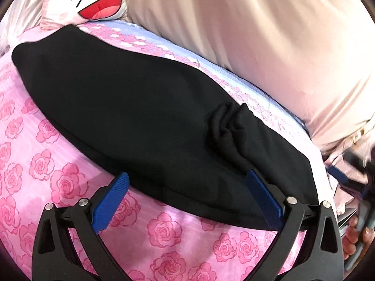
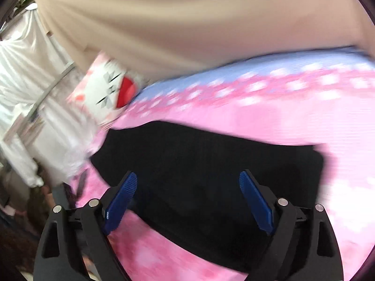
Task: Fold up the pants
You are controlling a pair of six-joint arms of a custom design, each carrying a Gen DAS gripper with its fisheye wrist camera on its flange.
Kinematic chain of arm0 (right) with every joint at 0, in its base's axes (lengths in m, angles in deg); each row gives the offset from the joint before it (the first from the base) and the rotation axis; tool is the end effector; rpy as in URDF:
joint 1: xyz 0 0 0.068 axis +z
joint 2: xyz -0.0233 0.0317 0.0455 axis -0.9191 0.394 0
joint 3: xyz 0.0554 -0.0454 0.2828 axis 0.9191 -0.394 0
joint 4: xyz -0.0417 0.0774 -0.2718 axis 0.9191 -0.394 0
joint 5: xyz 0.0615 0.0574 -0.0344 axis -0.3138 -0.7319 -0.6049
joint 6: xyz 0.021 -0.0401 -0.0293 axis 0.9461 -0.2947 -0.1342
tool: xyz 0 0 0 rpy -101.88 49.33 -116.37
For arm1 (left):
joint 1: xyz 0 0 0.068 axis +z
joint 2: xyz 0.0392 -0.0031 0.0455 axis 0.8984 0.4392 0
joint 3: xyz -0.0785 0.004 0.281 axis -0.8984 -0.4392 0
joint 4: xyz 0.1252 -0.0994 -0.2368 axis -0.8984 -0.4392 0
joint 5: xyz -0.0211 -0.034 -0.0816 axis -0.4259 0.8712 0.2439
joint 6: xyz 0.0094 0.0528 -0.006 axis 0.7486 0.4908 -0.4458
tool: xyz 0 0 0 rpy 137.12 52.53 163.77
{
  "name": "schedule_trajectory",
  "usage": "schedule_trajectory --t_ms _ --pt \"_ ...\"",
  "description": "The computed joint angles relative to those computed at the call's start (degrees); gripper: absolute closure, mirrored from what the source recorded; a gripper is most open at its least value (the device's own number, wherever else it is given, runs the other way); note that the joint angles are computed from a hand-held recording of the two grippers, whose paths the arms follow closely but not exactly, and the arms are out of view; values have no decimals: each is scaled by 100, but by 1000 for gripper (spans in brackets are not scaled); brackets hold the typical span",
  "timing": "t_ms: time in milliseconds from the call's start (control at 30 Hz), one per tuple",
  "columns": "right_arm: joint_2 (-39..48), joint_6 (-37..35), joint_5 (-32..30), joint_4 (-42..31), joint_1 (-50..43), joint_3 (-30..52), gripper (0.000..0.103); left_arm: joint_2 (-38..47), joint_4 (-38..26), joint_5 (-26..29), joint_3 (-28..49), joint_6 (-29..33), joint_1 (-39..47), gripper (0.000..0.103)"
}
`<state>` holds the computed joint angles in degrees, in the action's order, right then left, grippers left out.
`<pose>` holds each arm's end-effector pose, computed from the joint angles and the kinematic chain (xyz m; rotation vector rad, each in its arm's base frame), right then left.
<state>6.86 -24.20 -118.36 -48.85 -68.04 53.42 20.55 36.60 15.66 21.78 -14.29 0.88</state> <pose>0.3278 0.0149 0.1659 -0.4762 2.3391 0.7278 0.1464 -0.2306 0.0664 -0.7708 2.1225 -0.2551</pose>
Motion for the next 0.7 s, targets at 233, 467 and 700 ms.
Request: schedule_trajectory --t_ms 233,467,700 --pt "1208 -532 -72 -903 -1693 466 15 149 -637 110 457 232 55 5" --pt "1962 -786 -1254 -839 -1333 655 13 363 -1740 213 946 -325 56 5" --pt "2230 -220 -1603 -283 -864 704 71 655 -2880 370 1623 -851 84 5"
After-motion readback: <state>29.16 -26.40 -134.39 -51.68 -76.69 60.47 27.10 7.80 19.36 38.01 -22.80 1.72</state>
